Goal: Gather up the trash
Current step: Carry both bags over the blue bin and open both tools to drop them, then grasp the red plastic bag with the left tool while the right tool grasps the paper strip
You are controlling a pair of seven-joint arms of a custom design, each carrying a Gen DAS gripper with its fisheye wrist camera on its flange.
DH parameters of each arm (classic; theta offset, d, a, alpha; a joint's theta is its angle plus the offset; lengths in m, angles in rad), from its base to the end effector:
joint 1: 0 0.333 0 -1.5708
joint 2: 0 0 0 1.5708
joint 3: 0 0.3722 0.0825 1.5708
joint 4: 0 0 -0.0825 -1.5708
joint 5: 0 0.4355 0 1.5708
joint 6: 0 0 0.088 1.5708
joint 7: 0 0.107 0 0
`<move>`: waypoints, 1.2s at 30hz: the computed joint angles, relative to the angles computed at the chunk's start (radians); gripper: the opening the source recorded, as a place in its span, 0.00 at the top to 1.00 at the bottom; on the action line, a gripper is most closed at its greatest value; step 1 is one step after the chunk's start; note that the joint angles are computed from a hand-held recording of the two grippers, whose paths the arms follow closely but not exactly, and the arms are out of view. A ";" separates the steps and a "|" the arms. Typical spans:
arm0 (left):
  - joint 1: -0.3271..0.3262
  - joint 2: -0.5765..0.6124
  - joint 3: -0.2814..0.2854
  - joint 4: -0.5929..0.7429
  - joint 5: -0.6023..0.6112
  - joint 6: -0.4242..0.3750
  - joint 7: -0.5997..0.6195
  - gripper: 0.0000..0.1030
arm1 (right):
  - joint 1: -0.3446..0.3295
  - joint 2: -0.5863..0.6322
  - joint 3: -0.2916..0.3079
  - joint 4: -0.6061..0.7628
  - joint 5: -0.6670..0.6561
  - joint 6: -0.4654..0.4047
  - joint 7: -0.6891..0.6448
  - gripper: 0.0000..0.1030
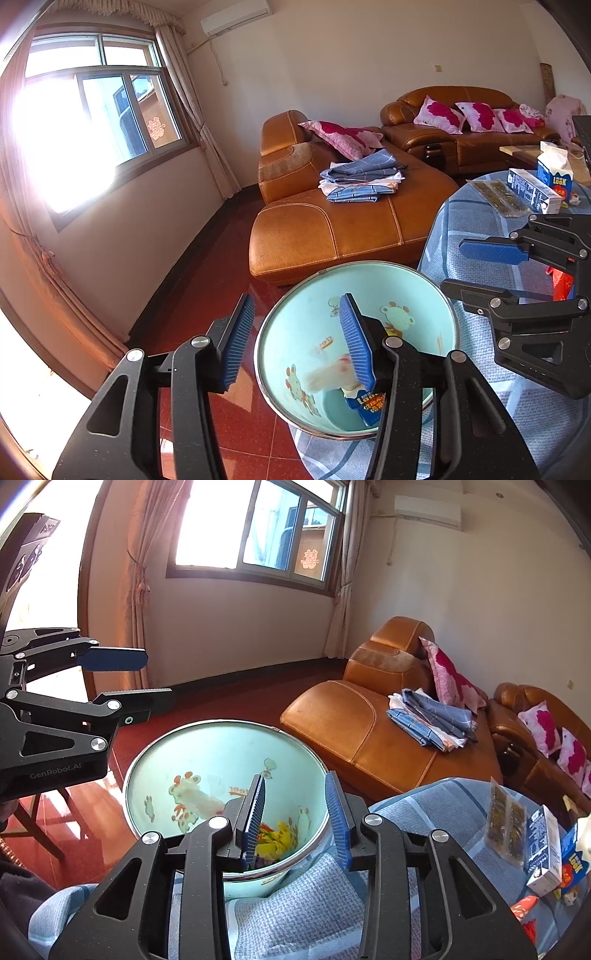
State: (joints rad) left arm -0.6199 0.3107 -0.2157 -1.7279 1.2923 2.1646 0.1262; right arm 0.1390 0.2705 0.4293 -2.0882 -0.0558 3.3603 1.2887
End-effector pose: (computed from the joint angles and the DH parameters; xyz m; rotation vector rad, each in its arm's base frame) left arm 0.5303 -0.5052 0.4720 -1.4511 1.5884 -0.5663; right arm 0.5814 0.3517 0.4514 -2.0395 0.7861 -0.6645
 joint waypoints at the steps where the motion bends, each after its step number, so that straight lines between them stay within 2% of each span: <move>1: 0.001 -0.001 0.000 -0.002 0.000 0.002 -0.001 0.52 | 0.006 0.001 -0.005 0.001 0.002 0.002 -0.001 0.66; 5: 0.002 -0.002 0.000 -0.003 0.001 0.005 0.000 0.52 | -0.005 0.002 0.002 -0.003 -0.007 0.010 0.005 0.65; 16: 0.001 -0.002 -0.001 -0.003 0.000 0.010 0.000 0.52 | 0.025 -0.002 -0.033 -0.008 -0.014 0.027 0.022 0.63; 18: -0.001 0.000 -0.001 0.001 0.001 0.008 0.002 0.49 | 0.071 -0.008 -0.080 -0.013 0.009 0.049 0.013 0.62; 19: -0.001 -0.002 -0.001 -0.001 0.002 0.008 0.002 0.47 | 0.114 -0.013 -0.122 -0.019 0.036 0.067 -0.001 0.60; 21: -0.004 -0.007 -0.002 -0.004 0.011 0.010 -0.008 0.40 | 0.218 -0.029 -0.218 -0.037 0.125 0.117 -0.046 0.50; 23: -0.006 -0.012 -0.003 -0.008 0.021 0.012 -0.011 0.40 | 0.311 -0.040 -0.297 -0.048 0.247 0.147 -0.112 0.49; 25: -0.004 -0.017 -0.005 -0.012 0.025 0.019 -0.020 0.38 | 0.376 -0.055 -0.347 -0.055 0.371 0.154 -0.175 0.49; 27: 0.000 -0.022 -0.008 -0.016 0.029 0.037 -0.031 0.34 | 0.471 -0.078 -0.415 -0.061 0.564 0.175 -0.310 0.48; 32: -0.003 -0.007 -0.015 0.002 0.048 0.098 -0.037 0.33 | 0.479 -0.189 -0.407 -0.164 0.806 0.248 -0.440 0.42; 33: -0.007 0.002 -0.016 0.012 0.052 0.116 -0.032 0.32 | 0.479 -0.216 -0.402 -0.187 0.888 0.268 -0.497 0.42; 36: -0.022 0.047 -0.017 0.060 0.042 0.170 0.008 0.31 | 0.446 -0.290 -0.374 -0.258 1.045 0.304 -0.578 0.41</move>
